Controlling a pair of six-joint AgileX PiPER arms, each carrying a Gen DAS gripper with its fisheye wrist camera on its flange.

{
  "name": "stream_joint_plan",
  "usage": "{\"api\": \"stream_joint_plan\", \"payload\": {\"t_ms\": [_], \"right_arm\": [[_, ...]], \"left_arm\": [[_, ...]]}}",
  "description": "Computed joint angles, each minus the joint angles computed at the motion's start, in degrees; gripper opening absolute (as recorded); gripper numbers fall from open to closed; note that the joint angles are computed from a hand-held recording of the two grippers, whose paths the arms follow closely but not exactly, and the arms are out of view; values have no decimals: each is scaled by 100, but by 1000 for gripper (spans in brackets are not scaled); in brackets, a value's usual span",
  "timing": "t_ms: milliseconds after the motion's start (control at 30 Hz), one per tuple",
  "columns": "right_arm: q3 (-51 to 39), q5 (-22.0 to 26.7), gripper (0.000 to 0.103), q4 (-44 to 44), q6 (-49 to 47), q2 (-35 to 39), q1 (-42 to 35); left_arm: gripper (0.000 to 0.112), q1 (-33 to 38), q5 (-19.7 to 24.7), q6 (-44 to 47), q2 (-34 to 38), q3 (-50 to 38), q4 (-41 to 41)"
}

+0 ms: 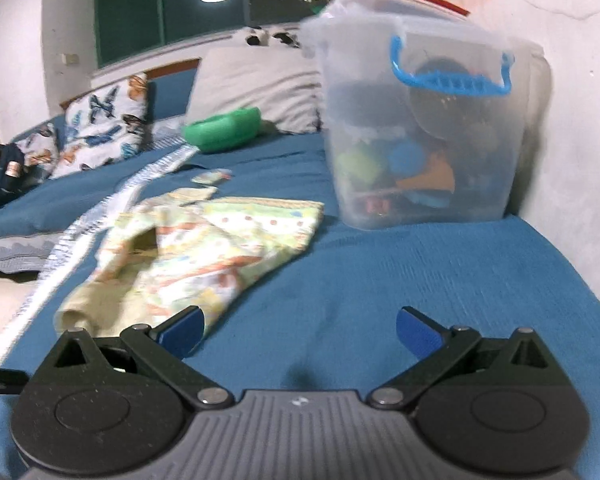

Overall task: Fold clothes
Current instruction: 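Move both tools toward the patterned shirt lying on the bed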

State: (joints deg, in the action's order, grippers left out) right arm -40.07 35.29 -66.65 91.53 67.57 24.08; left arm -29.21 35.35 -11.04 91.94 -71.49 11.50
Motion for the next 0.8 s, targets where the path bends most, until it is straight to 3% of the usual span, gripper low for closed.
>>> {"api": "stream_joint_plan", "payload": {"t_ms": [267, 533, 800], "right_arm": [[34, 826, 103, -185, 672, -149, 1147], [-269, 1596, 103, 116, 655, 144, 2022], [-437, 1914, 103, 335, 609, 321, 2491]], "left_arm": [[103, -23, -32, 126, -182, 133, -93], [103, -37, -10, 99, -366, 269, -105], [103, -93, 3, 11, -454, 374, 4]]}}
